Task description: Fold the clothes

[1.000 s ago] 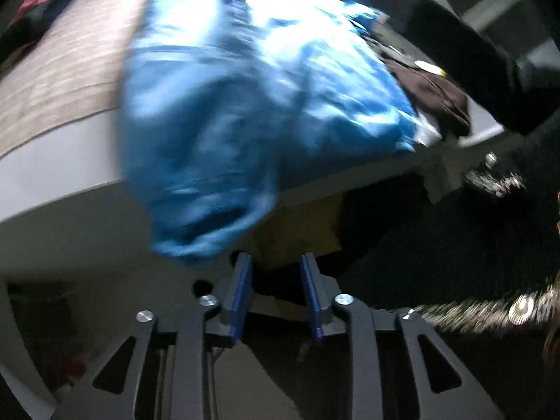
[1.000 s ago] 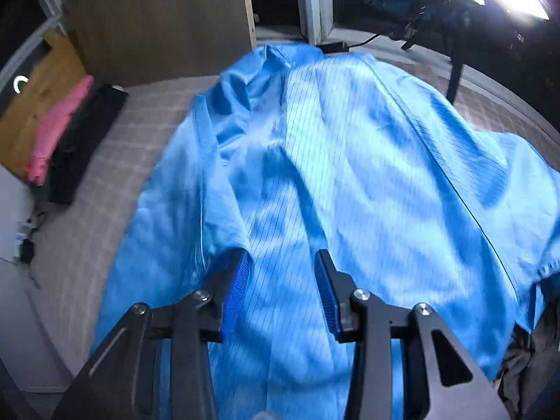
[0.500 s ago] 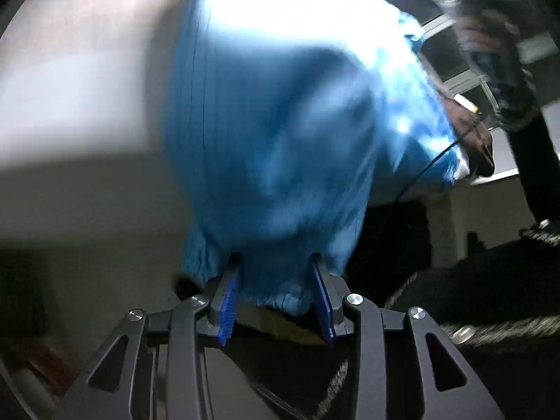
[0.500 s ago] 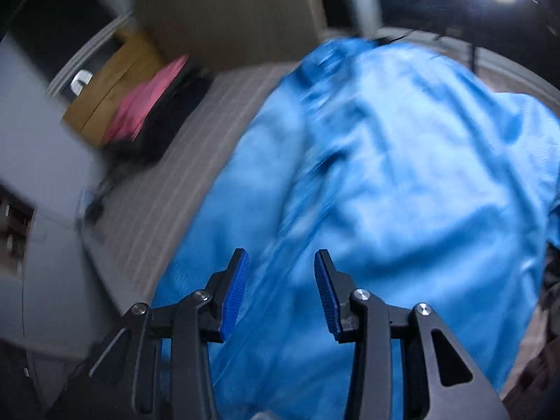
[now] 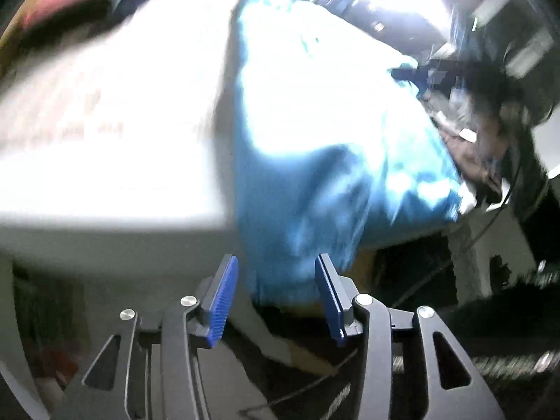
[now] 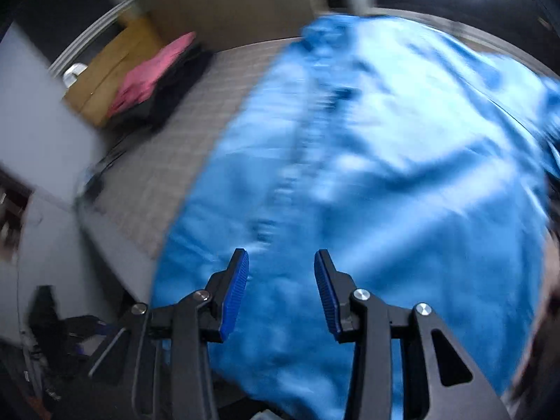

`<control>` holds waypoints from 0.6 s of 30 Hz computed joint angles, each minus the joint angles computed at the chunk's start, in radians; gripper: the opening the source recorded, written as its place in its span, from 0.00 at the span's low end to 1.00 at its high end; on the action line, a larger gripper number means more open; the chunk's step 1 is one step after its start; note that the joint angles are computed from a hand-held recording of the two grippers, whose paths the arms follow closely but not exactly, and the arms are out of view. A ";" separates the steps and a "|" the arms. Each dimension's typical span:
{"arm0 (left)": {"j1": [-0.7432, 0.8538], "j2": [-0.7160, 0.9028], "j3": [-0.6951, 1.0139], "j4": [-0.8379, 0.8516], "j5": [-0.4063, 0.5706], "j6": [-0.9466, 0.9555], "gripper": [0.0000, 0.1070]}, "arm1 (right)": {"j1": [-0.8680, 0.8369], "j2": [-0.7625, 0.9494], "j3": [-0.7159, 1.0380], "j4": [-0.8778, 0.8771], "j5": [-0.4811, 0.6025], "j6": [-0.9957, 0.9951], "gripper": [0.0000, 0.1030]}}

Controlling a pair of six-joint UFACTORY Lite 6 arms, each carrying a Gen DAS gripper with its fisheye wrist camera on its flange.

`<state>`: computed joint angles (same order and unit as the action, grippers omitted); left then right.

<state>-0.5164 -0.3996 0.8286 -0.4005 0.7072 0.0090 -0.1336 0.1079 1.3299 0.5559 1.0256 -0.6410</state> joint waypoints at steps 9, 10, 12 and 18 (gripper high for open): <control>-0.052 0.497 0.366 -0.042 -0.062 0.205 0.48 | -0.324 -0.166 -0.347 -0.105 -0.124 -0.029 0.38; -0.061 0.518 0.386 -0.033 -0.054 0.205 0.48 | -0.350 -0.181 -0.377 -0.128 -0.125 -0.030 0.38; -0.079 0.562 0.427 -0.014 -0.035 0.204 0.48 | -0.404 -0.207 -0.432 -0.176 -0.128 -0.034 0.38; -0.139 0.580 0.540 0.025 0.020 0.174 0.49 | -0.700 -0.176 -0.291 -0.149 0.109 -0.221 0.38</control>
<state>-0.6550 0.1801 1.3683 -0.3756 0.7267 0.1828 -0.8340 -0.0678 1.0393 0.4070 1.1341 -0.8625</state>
